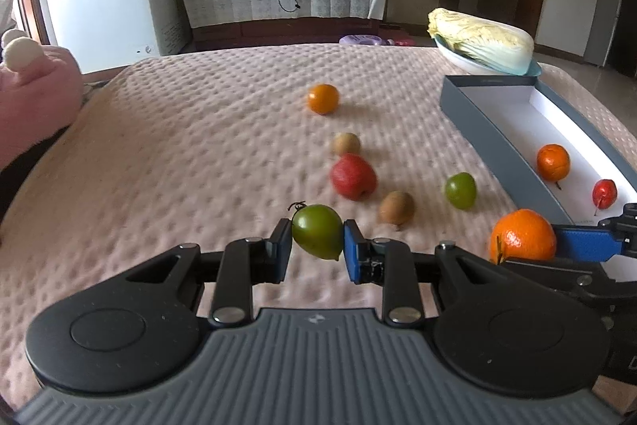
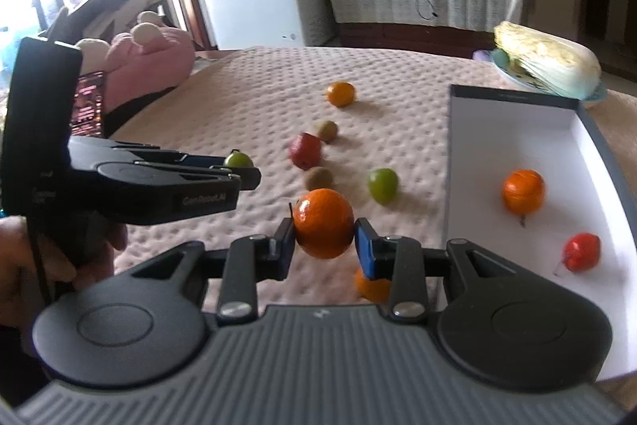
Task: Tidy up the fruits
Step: 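Carry the green fruit in left tool and orange in right tool over the box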
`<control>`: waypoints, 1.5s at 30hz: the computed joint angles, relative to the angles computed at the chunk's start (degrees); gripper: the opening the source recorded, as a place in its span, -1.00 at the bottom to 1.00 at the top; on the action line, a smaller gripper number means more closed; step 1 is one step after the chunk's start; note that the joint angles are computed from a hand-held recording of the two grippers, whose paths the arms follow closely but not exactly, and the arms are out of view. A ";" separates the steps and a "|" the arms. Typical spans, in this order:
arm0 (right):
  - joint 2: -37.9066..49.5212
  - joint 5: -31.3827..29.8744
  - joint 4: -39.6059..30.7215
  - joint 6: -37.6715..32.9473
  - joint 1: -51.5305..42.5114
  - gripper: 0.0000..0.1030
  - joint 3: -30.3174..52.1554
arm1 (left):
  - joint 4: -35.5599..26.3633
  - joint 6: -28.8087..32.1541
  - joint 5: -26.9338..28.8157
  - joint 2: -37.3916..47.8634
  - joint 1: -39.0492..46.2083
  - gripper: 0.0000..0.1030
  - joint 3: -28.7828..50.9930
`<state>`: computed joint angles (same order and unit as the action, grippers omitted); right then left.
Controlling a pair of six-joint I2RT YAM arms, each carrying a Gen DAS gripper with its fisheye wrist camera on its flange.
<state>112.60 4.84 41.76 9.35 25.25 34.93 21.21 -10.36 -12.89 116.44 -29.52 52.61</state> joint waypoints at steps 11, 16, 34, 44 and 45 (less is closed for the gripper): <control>0.53 1.80 0.05 -0.11 1.89 -0.31 1.35 | 3.10 1.30 0.18 -3.56 2.64 -0.38 -3.93; -0.38 2.71 1.36 -0.02 1.80 -0.31 0.05 | 3.57 1.02 -0.58 -4.22 2.49 -0.38 -4.14; -7.35 1.31 5.67 0.10 -0.76 -0.31 -7.05 | 3.30 -1.34 -2.54 -4.13 -0.45 -0.38 -2.32; -10.79 0.74 7.71 0.46 -3.99 -0.31 -11.07 | 3.60 -1.64 -3.04 -2.79 -4.14 -0.38 -0.18; -11.23 0.73 7.86 0.44 -4.31 -0.31 -11.51 | 3.58 -1.67 -2.98 -2.66 -4.37 -0.38 0.04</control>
